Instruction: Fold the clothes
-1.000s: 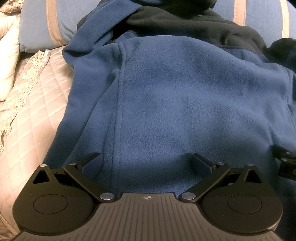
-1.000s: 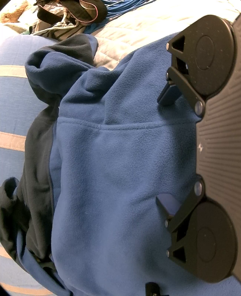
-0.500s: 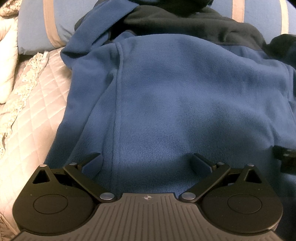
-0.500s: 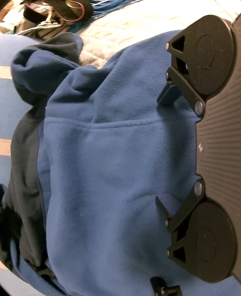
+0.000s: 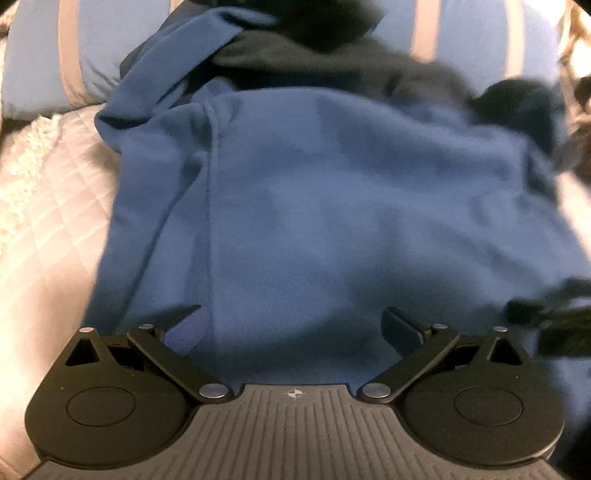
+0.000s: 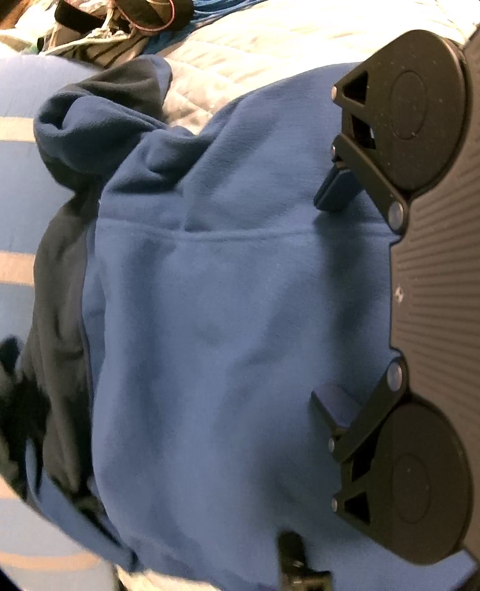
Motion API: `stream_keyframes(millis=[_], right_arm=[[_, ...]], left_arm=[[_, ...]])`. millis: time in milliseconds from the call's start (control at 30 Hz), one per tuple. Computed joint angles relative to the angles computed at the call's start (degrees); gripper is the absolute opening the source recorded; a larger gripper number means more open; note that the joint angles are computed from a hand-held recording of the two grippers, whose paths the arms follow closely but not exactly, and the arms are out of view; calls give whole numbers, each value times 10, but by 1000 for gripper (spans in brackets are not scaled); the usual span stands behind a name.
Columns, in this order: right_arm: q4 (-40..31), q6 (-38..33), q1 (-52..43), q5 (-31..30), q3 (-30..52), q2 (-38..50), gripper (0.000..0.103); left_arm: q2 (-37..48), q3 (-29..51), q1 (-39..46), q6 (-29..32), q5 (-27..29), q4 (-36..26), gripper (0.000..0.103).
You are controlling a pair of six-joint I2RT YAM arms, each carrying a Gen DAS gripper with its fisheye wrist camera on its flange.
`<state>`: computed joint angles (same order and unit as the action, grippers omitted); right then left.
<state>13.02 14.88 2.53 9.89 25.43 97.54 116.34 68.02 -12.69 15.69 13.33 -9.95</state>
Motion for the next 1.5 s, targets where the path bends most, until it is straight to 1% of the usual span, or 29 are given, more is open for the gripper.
stream_keyframes(millis=[67,133,200,300,367,433,500,567,667,733,800,867,900,967,1033,1100,1167,1233,1267,1367,1433,1500], right_arm=[[-24,-9,14,-10,-36,-70,103],[-70,-21,25,-23,-73,-171,103],[-169,-32,22,-52,-88,-299,103],[-359,-55,-16,-108,-61,-479,103],[-471,-74,-44,-138,-17,-564,103],[-559,-98,-87,-172,40,-612,103],[-629,-138,-152,-225,108,-624,103],[-694,-185,-229,-288,183,-617,103],[-776,-276,-375,-393,295,-588,103],[-826,-342,-486,-470,375,-550,103],[-861,-380,-553,-517,446,-506,103],[-870,-384,-599,-541,506,-469,103],[-861,-373,-609,-538,527,-457,103],[-825,-346,-608,-507,564,-437,103],[-798,-343,-616,-493,596,-412,103],[-777,-339,-622,-484,631,-381,103],[-750,-320,-612,-467,652,-350,103],[-721,-296,-604,-451,669,-321,103],[-706,-287,-606,-449,673,-308,103],[-632,-255,-588,-421,633,-298,103],[-565,-241,-562,-398,562,-305,103],[-498,-229,-535,-371,490,-309,103]], left_arm=[[-37,-38,15,18,36,8,103],[-83,-74,31,35,67,9,103],[-131,-97,47,51,93,-6,103],[-205,-99,75,83,129,-69,103],[-252,-82,92,104,147,-126,103],[-289,-50,105,122,156,-182,103],[-331,-22,119,121,151,-214,103],[-362,18,140,118,147,-251,103],[-375,106,182,141,185,-319,103],[-378,154,202,142,197,-333,103],[-377,198,216,138,196,-337,103],[-364,245,222,133,188,-342,103],[-353,269,224,125,186,-344,103],[-326,323,223,111,177,-354,103],[-291,381,216,87,161,-366,103],[-251,440,211,58,156,-378,103],[-212,498,208,32,157,-391,103],[-181,538,199,7,148,-386,103],[-175,539,189,-2,135,-369,103],[-186,471,157,-15,85,-274,103],[-185,418,132,-23,54,-221,103],[-175,363,106,-29,37,-168,103]])
